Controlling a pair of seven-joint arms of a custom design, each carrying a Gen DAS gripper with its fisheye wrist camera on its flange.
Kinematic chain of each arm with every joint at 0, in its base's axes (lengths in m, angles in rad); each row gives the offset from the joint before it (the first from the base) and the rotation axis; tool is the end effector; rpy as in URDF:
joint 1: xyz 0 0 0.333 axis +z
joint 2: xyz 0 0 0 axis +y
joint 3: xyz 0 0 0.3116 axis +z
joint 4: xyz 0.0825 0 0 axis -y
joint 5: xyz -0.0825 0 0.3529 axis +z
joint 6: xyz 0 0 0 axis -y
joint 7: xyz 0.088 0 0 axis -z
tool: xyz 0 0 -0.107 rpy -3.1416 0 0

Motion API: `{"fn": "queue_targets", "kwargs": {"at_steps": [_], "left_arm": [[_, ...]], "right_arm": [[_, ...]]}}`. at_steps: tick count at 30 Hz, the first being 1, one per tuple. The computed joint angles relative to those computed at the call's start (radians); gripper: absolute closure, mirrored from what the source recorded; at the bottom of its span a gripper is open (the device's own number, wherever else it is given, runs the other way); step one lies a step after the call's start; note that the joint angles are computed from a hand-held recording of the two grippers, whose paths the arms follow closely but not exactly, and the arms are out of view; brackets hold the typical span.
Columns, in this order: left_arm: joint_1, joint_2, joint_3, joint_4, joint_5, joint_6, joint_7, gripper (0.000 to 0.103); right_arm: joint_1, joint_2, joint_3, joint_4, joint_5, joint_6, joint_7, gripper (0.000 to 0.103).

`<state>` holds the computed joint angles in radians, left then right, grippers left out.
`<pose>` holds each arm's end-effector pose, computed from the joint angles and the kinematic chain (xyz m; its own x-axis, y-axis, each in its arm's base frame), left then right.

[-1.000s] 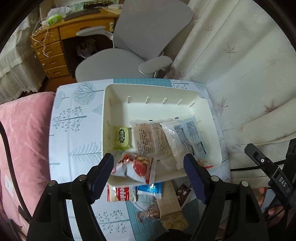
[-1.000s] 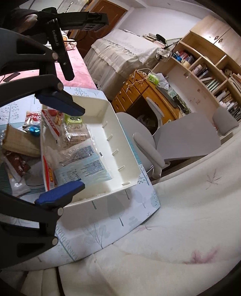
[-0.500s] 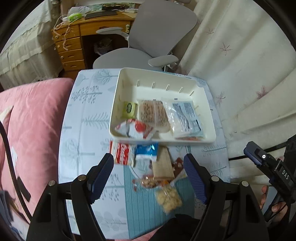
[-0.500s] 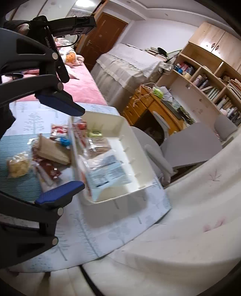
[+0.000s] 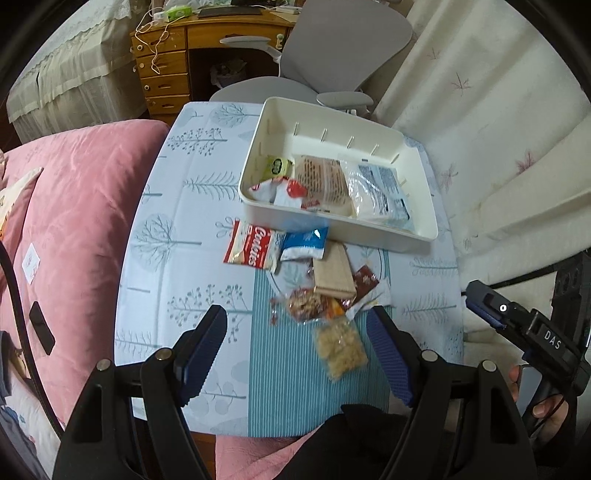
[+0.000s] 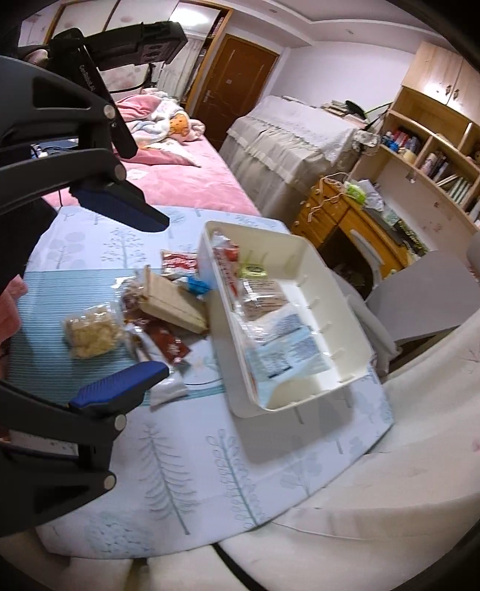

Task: Organize snacks
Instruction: 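Withdraw both tools from the tray back over the remaining snacks, then grasp the brown nut-cluster packet with the left gripper while the right grasps the clear puffed-snack bag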

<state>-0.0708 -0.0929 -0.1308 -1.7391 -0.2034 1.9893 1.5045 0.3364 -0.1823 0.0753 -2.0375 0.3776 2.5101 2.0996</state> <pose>0.5166 -0.1218 0.6361 -0.1184 -0.9703 0.2109 -0.9479 0.0473 -0.3150 0.4778 0.2088 0.6025 -0.1782 -0.7977 -0.5761 -0.8556 0.4148 -0.3098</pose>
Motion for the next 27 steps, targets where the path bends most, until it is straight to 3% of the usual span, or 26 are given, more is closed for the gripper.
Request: {"fn": "queue_targets", "kwargs": {"at_steps": [9,19,27], "left_arm": [[-0.005,-0.061,0.012,-0.081,-0.003,-0.012,0.138,0.026],[0.015,-0.164,0.073,-0.201,-0.098,-0.034,0.410,0.026],[0.030,-0.218,0.116,-0.282,-0.162,-0.017,0.637,0.026]], "right_arm": [[0.016,-0.011,0.046,-0.012,-0.088,-0.044,0.115,0.030],[0.025,-0.064,0.161,-0.032,-0.433,-0.102,0.520,0.030],[0.076,-0.058,0.250,0.010,-0.690,-0.239,0.806,0.030]]}}
